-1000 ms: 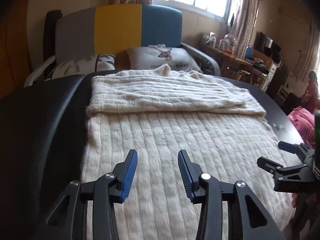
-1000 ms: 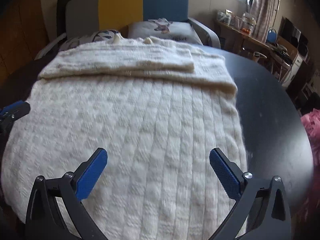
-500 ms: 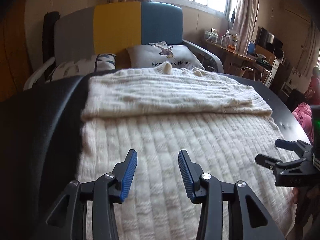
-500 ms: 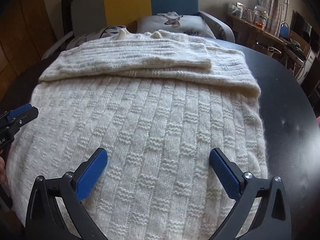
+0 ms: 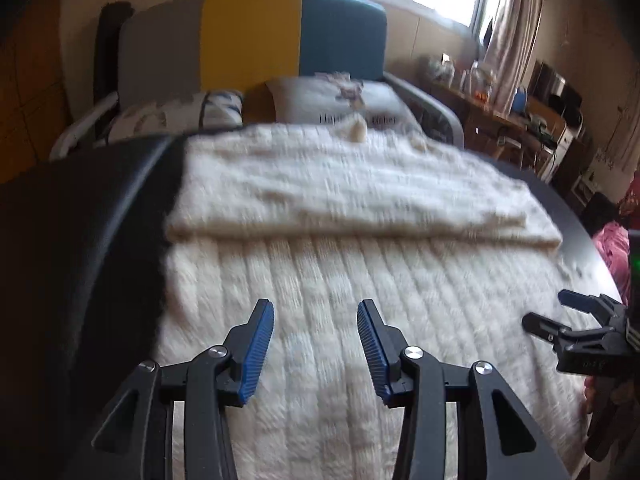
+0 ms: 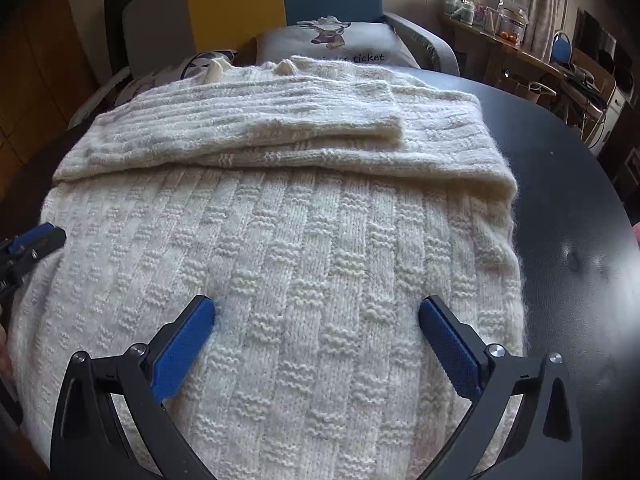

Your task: Fold clothes

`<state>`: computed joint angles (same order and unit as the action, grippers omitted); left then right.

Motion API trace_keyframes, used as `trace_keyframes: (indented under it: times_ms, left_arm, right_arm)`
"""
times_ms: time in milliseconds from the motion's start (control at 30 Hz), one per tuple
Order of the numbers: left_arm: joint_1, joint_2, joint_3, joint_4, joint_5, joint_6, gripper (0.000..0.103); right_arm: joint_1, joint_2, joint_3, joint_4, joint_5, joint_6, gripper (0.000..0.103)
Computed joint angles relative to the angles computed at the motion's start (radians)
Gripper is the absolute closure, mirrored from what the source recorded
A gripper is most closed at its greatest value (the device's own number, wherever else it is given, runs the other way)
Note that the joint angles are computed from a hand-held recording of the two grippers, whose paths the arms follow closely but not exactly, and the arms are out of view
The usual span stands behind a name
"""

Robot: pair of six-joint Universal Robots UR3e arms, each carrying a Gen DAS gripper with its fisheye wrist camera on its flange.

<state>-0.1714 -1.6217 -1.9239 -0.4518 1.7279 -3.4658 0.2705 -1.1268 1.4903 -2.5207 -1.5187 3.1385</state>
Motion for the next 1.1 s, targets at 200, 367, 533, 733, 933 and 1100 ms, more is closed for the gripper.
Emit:
trace_keyframes:
  times_ms: [200, 367, 533, 733, 933, 1100]
  left_arm:
    - [0.048, -0.109, 0.130, -0.105, 0.015, 0.073, 0.059]
    - [0.019, -0.137, 0.087, -0.041, 0.061, 0.068, 0.058]
    - [0.046, -0.125, 0.098, -0.069, 0.016, 0.031, 0.058]
    - [0.035, -0.094, 0.119, -0.086, 0.041, 0.010, 0.058]
    - [0.064, -0.086, 0.149, -0.098, 0.028, 0.016, 0.058]
    - [0.070, -0.120, 0.093, -0.082, 0.000, -0.012, 0.058]
  right_arm:
    - [-0.003, 0.134, -0.270, 0.060, -0.006, 0.018, 0.000]
    - [-0.001, 0.245, -0.355, 0.115, -0.019, 0.011, 0.000]
    - [0.001, 0.219, -0.299, 0.065, -0.028, 0.009, 0.000]
    - [0.012, 0.197, -0.273, 0.045, -0.055, 0.010, 0.000]
    - [0.010, 0.173, -0.250, 0.005, -0.057, 0.008, 0.000]
    - [0.000, 0.186, -0.245, 0.037, -0.041, 0.018, 0.000]
